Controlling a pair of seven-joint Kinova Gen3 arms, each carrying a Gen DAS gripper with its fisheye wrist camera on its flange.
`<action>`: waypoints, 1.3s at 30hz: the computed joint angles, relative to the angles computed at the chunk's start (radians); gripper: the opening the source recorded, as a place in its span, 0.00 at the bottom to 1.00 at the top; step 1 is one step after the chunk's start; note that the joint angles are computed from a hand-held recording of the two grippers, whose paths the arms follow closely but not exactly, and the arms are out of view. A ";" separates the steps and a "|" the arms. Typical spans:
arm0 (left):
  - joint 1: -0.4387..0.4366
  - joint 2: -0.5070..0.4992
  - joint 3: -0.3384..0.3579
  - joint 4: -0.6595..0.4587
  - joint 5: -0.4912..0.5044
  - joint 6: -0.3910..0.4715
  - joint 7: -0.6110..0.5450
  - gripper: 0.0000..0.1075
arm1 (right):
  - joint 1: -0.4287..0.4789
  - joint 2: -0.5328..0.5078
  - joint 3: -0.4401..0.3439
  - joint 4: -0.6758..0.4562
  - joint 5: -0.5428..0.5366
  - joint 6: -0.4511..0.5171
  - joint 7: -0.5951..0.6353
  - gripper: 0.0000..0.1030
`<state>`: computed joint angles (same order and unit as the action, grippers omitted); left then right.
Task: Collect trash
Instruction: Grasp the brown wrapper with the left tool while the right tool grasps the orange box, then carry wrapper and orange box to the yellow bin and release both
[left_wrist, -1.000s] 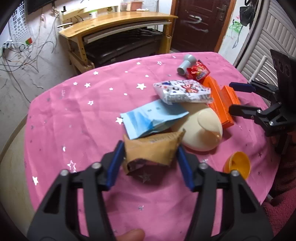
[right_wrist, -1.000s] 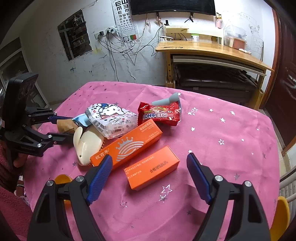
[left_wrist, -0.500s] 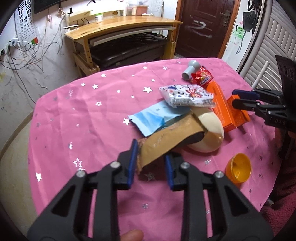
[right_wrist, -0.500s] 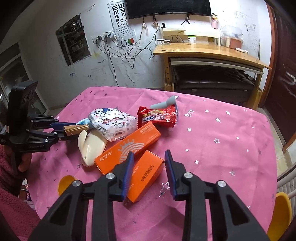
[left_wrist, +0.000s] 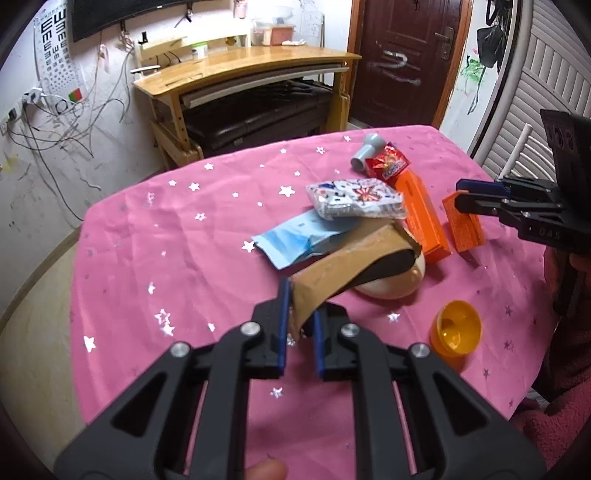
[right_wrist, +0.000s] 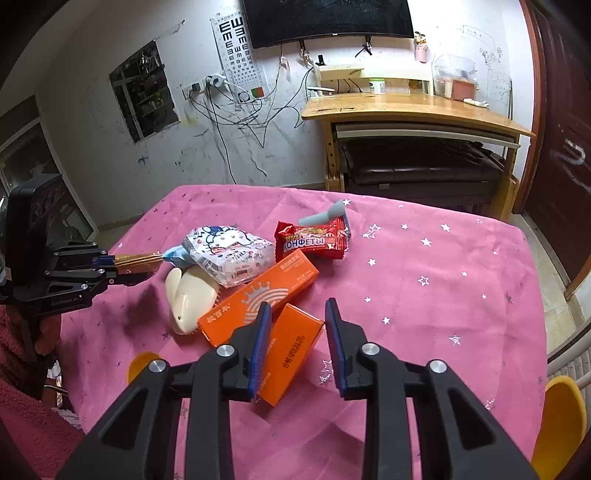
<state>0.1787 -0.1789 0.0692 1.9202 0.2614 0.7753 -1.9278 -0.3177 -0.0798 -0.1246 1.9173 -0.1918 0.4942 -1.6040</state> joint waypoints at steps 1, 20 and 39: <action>0.000 -0.007 0.001 -0.001 -0.002 0.003 0.005 0.09 | -0.001 -0.004 0.003 0.004 -0.007 -0.003 0.006 0.22; 0.046 -0.068 0.057 -0.037 -0.064 0.006 0.109 0.10 | -0.011 -0.113 0.040 0.073 -0.068 -0.056 0.042 0.20; 0.291 0.189 0.280 -0.320 -0.349 0.015 0.407 0.10 | 0.137 -0.396 0.289 0.294 -0.048 -0.060 0.055 0.20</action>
<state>0.4696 0.0096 0.3493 1.6005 -0.0877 0.7906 -1.5207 -0.1808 -0.4761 0.1642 2.2109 -0.2397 0.4339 -1.5493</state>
